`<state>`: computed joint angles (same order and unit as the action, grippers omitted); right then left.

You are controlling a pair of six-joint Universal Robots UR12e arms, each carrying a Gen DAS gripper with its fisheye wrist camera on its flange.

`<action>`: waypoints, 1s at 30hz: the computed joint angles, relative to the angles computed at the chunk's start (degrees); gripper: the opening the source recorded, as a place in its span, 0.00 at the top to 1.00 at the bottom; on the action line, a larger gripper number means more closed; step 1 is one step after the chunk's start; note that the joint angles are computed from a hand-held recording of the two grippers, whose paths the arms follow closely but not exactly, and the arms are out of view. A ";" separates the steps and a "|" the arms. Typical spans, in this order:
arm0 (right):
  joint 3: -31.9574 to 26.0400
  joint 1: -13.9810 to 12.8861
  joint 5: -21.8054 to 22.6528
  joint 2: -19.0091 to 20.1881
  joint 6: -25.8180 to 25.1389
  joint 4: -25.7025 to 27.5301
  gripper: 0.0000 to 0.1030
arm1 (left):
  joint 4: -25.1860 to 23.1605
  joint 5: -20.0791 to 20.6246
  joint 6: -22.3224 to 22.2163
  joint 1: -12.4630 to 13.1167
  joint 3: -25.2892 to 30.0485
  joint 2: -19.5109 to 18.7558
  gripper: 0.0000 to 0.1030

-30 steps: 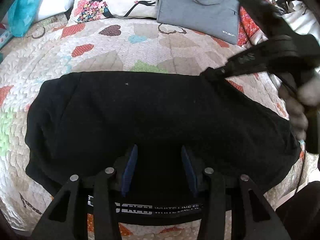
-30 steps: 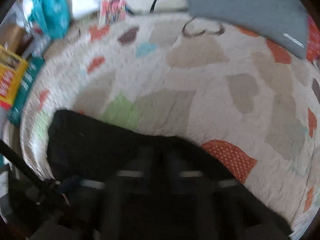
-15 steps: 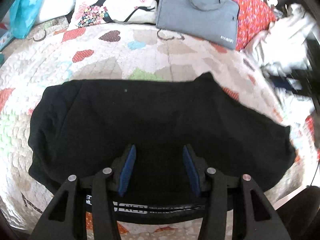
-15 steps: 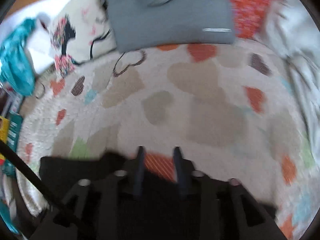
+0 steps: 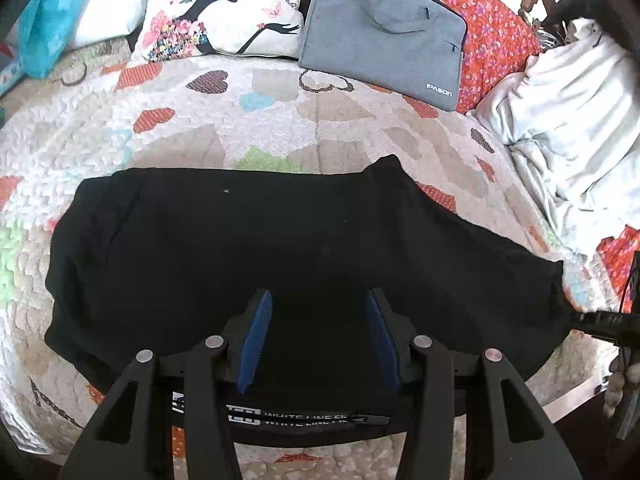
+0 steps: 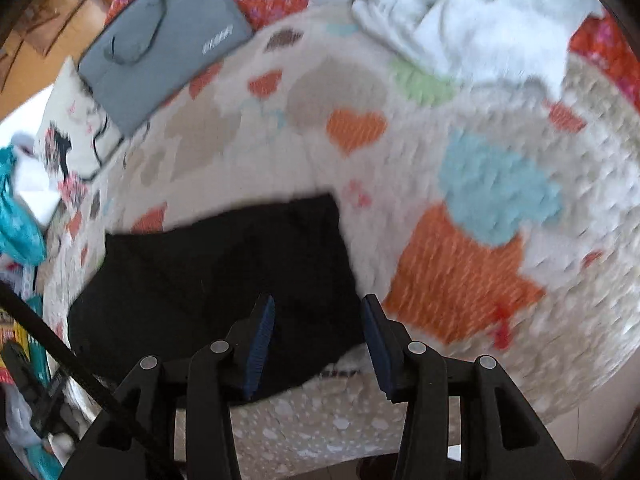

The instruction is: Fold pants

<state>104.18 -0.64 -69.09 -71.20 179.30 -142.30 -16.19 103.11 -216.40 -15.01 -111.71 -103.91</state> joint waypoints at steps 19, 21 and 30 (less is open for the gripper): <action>-2.42 2.59 -1.35 2.58 -4.79 -11.19 0.38 | 0.99 -2.52 10.86 -3.93 3.00 -3.62 0.54; -4.51 3.19 -1.50 3.99 -6.81 -6.08 0.91 | 0.71 -0.83 12.21 -4.59 3.46 -4.13 0.54; -4.00 2.66 -10.42 5.19 2.81 -13.59 0.95 | 1.12 -0.31 12.90 -4.62 3.88 -4.84 0.49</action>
<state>100.18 2.03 -79.51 -66.01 182.11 -155.89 -15.07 102.81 -203.50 -19.63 -107.82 -108.75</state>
